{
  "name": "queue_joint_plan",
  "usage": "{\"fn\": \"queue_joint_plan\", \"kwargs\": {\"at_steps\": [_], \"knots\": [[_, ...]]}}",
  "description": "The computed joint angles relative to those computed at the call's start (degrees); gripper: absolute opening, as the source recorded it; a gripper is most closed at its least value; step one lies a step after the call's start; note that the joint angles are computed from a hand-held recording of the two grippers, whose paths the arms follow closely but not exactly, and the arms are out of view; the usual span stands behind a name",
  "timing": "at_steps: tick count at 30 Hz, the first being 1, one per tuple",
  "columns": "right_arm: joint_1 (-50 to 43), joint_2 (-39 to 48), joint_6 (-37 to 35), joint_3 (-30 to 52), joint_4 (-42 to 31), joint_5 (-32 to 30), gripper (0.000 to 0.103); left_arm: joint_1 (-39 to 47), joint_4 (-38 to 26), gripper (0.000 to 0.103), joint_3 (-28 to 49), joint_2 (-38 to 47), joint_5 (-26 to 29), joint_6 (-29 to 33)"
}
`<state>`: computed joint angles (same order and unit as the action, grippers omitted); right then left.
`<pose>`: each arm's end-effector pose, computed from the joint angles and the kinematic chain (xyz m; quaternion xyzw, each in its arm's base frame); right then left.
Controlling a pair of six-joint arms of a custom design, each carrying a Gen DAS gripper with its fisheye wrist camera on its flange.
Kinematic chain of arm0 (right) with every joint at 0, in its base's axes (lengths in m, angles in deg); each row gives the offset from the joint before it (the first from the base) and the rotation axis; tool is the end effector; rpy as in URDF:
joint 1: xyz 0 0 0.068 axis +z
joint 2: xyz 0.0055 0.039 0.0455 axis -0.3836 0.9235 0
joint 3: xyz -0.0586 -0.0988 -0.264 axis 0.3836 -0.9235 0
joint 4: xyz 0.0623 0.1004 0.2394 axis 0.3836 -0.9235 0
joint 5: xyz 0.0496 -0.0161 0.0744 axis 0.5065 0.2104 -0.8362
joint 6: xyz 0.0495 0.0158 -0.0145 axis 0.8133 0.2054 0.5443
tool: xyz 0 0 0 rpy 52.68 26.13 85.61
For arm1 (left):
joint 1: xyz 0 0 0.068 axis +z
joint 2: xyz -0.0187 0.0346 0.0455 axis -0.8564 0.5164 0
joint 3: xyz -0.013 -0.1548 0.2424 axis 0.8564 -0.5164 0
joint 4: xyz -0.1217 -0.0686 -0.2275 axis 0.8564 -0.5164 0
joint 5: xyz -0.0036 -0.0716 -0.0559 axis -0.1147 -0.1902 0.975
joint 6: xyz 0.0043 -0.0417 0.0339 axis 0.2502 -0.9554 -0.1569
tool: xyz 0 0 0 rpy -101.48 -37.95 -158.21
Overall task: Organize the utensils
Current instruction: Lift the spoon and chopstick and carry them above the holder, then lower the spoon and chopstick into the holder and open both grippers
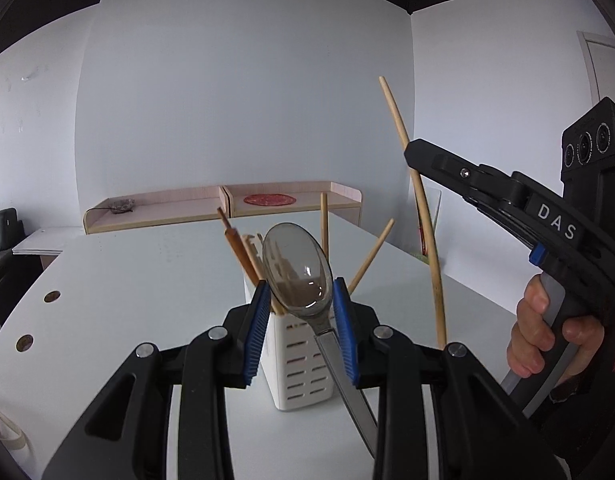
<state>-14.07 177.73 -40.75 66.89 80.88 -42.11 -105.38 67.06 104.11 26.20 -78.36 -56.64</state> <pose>0.3867 0.0784 0.2119 -0.1933 0.6626 0.3325 0.6427 0.2174 -0.2005 0.1867 0.0666 0.8084 -0.0650 0.5813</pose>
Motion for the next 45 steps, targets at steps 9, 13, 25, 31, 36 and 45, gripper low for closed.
{"fn": "queue_joint_plan", "kwargs": {"at_steps": [9, 13, 25, 31, 36, 45], "knots": [[1.18, 4.92, 6.36, 11.15, -1.19, 5.48, 0.005, 2.15, 1.65, 0.032, 7.96, 2.82, -3.5, 2.42], [1.73, 8.47, 6.84, 17.85, -5.15, 8.62, 0.005, 3.49, 3.01, 0.032, 11.85, 6.24, -6.04, 4.31], [3.11, 15.9, 9.46, 22.71, 2.28, 16.71, 0.005, -0.59, 9.37, 0.032, 19.19, 16.12, -20.0, 13.45], [4.76, 16.48, 5.74, 20.1, 7.19, 19.46, 0.005, -1.38, 12.44, 0.032, 21.47, 20.46, -23.03, 17.59], [5.07, 17.26, 3.69, 19.61, 7.98, 19.22, 0.005, -2.25, 8.29, 0.032, 24.83, 21.79, -24.26, 16.68], [4.79, 17.55, 2.57, 17.99, 7.82, 17.28, 0.005, -2.07, 6.25, 0.032, 24.71, 21.68, -23.34, 17.52]]}}
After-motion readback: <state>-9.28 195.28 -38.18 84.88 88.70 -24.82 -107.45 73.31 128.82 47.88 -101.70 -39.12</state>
